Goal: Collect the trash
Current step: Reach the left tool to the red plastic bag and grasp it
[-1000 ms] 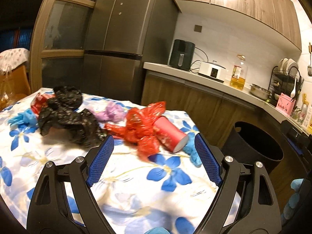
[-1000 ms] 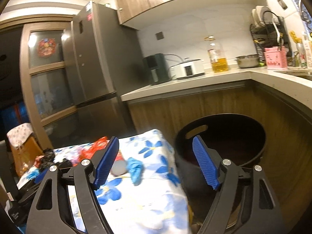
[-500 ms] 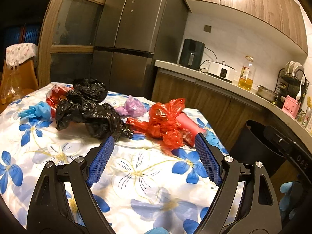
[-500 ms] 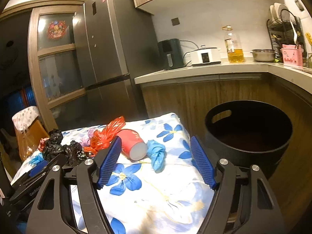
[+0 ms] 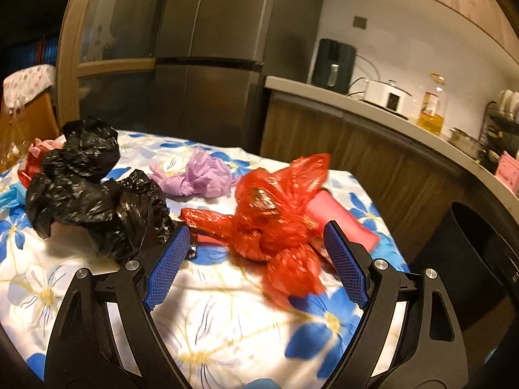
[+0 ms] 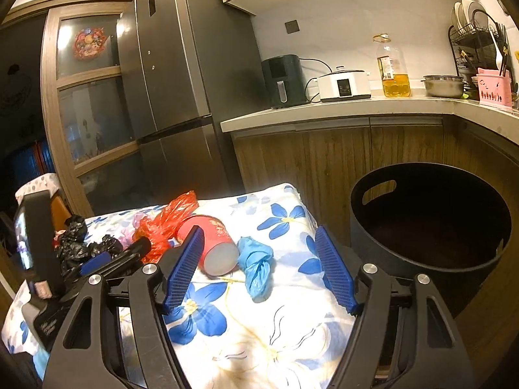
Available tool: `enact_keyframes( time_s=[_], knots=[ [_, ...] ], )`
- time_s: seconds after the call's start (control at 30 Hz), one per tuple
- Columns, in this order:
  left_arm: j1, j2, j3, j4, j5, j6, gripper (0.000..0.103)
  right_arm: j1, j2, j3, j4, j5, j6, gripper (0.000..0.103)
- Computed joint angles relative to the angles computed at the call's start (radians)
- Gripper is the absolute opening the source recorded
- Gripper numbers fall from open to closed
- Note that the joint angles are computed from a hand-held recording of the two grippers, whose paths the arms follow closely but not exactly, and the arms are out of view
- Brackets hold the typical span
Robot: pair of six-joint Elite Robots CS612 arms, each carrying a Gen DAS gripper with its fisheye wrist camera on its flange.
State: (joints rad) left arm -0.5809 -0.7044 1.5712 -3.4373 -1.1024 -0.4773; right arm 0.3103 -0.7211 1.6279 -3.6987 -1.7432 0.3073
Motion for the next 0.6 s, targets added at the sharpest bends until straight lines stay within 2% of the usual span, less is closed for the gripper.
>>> enact_keyframes(
  time_s=[0.13, 0.3, 0.37, 0.6],
  knots=[
    [0.006, 0.012, -0.035, 0.056, 0.015, -0.008, 0.081, -0.005, 0.011, -0.022, 0.017, 0.025, -0.002, 0.07],
    [0.022, 0.019, -0.062, 0.132, -0.051, -0.019, 0.062, -0.007, 0.027, -0.059, 0.062, 0.061, -0.036, 0.07],
    [0.026, 0.022, -0.066, 0.138, -0.077, -0.011, 0.05, -0.008, 0.033, -0.075, 0.088, 0.085, -0.044, 0.07],
    [0.03, 0.022, -0.056, 0.105, -0.095, 0.005, 0.037, -0.014, 0.053, -0.122, 0.164, 0.176, -0.071, 0.07]
  ],
)
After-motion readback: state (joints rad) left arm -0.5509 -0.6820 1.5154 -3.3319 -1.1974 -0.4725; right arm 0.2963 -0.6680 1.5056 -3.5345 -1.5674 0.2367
